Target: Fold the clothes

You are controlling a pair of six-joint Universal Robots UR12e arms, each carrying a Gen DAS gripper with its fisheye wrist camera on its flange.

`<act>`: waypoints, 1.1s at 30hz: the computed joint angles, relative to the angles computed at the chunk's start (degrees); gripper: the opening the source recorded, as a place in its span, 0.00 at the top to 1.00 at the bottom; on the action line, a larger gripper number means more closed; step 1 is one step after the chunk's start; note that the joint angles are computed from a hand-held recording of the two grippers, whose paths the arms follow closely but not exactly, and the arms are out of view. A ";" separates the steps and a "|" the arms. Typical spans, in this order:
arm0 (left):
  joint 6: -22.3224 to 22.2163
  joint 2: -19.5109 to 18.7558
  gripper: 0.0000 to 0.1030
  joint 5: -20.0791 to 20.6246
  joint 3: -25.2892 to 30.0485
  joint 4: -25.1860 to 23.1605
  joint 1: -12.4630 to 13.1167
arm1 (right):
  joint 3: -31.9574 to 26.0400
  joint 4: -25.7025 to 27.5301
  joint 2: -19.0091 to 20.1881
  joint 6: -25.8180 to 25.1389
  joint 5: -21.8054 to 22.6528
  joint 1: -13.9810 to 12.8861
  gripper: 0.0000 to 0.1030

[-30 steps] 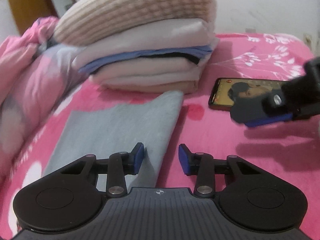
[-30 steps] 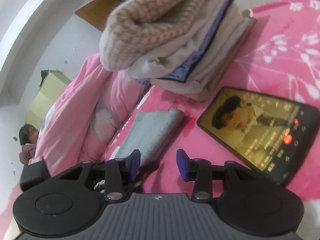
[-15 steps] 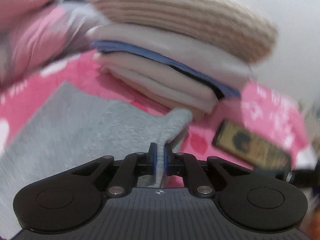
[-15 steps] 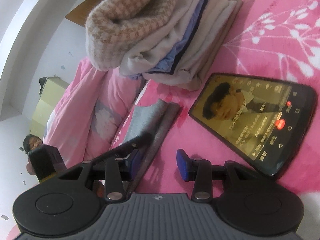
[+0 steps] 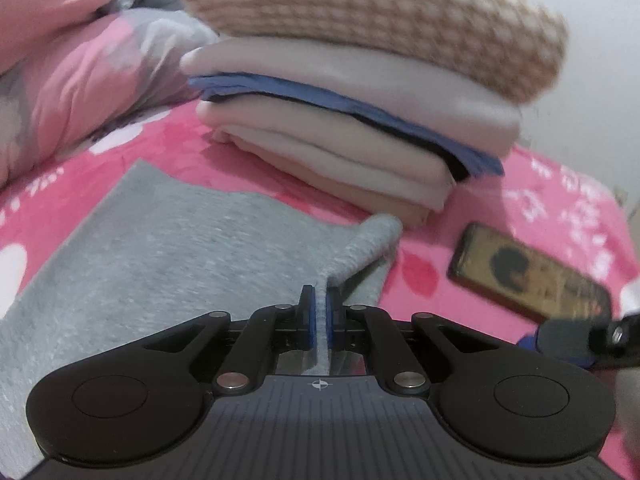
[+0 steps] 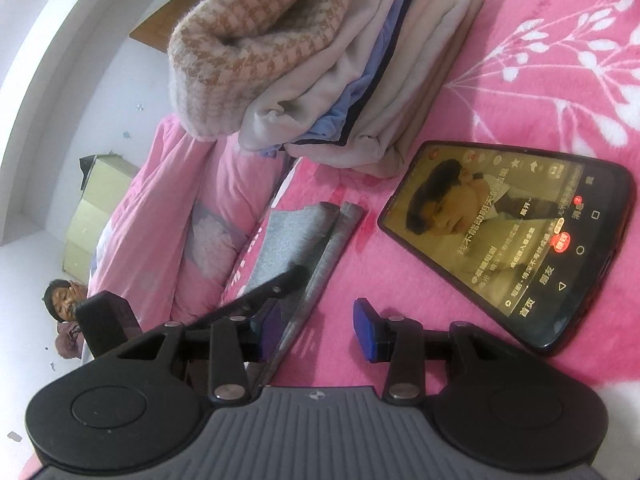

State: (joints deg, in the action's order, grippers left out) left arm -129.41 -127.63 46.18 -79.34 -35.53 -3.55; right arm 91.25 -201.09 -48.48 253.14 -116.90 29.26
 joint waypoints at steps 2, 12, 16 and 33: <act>0.82 0.20 0.95 0.61 -0.77 1.09 -0.07 | 0.06 -0.07 -0.02 0.17 0.09 -0.01 0.58; 1.17 0.22 0.93 2.38 -1.02 2.03 -1.14 | 0.15 -0.60 -0.06 0.33 0.21 0.05 0.58; 0.33 -0.36 0.91 1.24 0.15 0.63 -1.49 | 0.23 -1.00 -0.02 0.59 0.19 0.04 0.58; -15.44 -4.14 0.75 -10.89 6.88 -11.92 -1.39 | 0.96 -2.40 -0.01 2.55 -0.18 0.02 0.58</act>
